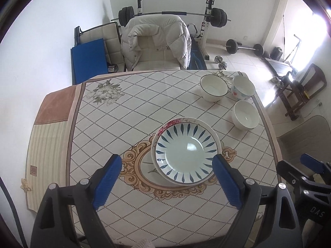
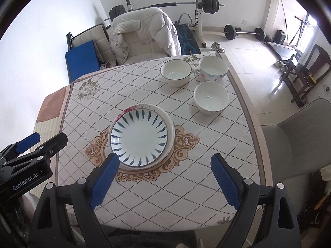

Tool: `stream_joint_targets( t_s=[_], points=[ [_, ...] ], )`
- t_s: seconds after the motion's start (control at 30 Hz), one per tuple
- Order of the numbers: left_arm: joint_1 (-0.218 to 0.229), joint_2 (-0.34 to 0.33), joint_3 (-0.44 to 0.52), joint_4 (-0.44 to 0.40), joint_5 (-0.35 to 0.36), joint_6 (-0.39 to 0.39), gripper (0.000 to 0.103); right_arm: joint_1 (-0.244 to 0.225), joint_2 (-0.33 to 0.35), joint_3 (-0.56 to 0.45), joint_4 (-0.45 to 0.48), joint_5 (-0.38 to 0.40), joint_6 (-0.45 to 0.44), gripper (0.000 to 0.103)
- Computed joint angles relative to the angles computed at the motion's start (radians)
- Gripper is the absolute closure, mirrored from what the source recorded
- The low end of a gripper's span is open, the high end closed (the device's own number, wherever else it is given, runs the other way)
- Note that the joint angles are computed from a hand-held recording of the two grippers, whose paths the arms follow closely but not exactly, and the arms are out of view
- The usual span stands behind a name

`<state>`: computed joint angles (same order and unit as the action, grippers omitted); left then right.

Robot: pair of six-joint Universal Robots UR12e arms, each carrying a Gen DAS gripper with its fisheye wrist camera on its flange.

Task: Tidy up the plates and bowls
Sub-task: 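Open the right gripper and move it toward the white bowls, then grasp the rim of the pink-flower white bowl with the right gripper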

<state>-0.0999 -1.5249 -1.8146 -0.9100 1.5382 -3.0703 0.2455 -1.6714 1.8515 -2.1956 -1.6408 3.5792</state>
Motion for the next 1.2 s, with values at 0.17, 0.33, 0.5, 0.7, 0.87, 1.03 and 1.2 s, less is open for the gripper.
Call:
stream_joint_targets(
  t_s=[0.17, 0.33, 0.5, 0.7, 0.87, 1.03, 1.2],
  points=[
    [-0.061, -0.098, 0.092, -0.032, -0.010, -0.042, 0.014, -0.092, -0.005, 0.019, 0.004, -0.004, 0.003, 0.011],
    [-0.128, -0.236, 0.218, -0.080, -0.011, -0.073, 0.014, -0.235, 0.033, 0.028, 0.007, 0.100, -0.052, 0.011],
    [-0.178, -0.376, 0.357, -0.167, 0.018, -0.081, 0.014, -0.341, 0.122, 0.003, 0.011, 0.186, -0.116, 0.011],
    [-0.199, -0.500, 0.469, -0.270, 0.004, -0.061, 0.024, -0.400, 0.249, -0.060, 0.049, 0.239, -0.204, 0.012],
    [-0.203, -0.570, 0.539, -0.367, -0.032, -0.060, 0.050, -0.415, 0.332, -0.107, 0.102, 0.292, -0.250, 0.017],
    [-0.207, -0.615, 0.580, -0.452, -0.088, -0.060, 0.055, -0.424, 0.388, -0.139, 0.147, 0.338, -0.274, 0.042],
    [-0.204, -0.640, 0.591, -0.511, -0.127, -0.073, 0.074, -0.425, 0.422, -0.156, 0.173, 0.353, -0.290, 0.071]
  ],
)
